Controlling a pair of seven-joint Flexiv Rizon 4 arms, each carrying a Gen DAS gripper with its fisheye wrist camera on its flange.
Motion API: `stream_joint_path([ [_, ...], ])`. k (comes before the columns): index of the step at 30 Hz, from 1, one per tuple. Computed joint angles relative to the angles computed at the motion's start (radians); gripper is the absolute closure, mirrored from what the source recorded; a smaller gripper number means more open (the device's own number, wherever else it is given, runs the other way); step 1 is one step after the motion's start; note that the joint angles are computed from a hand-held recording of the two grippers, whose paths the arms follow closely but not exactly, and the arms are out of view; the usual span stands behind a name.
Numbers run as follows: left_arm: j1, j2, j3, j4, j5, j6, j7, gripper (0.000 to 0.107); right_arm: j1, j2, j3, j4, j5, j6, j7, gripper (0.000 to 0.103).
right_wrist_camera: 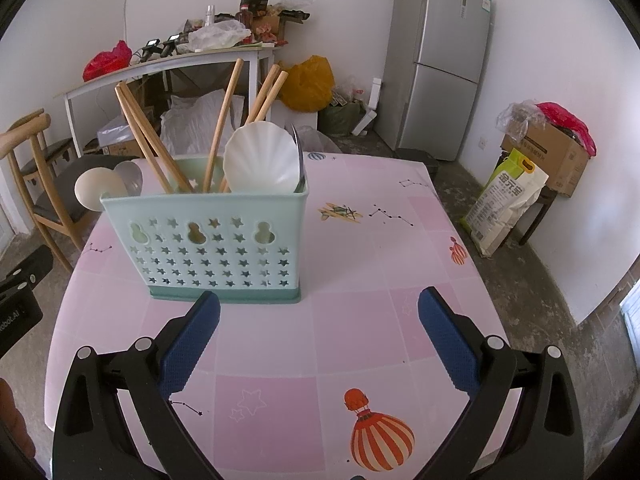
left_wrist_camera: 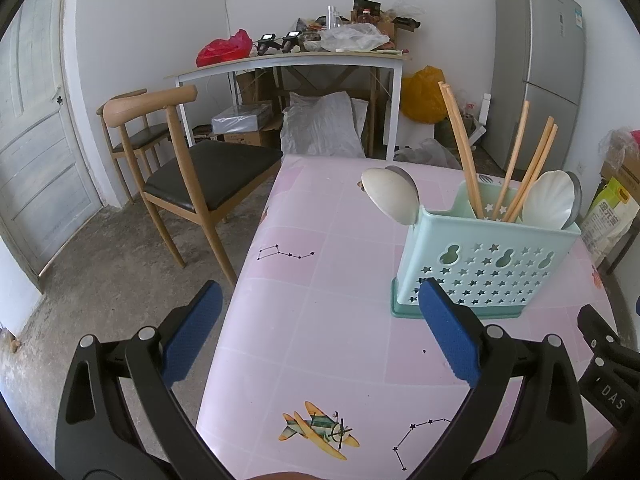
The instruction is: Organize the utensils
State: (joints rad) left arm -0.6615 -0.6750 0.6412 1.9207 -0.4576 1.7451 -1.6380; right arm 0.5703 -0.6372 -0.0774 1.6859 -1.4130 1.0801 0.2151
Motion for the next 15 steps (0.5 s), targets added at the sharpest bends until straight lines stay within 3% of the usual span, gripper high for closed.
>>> stream_joint_path([
  [15, -0.001, 0.001, 0.004, -0.002, 0.009, -0.006, -0.007, 0.012, 0.001, -0.001, -0.001, -0.006, 0.000, 0.003, -0.002, 0.006],
])
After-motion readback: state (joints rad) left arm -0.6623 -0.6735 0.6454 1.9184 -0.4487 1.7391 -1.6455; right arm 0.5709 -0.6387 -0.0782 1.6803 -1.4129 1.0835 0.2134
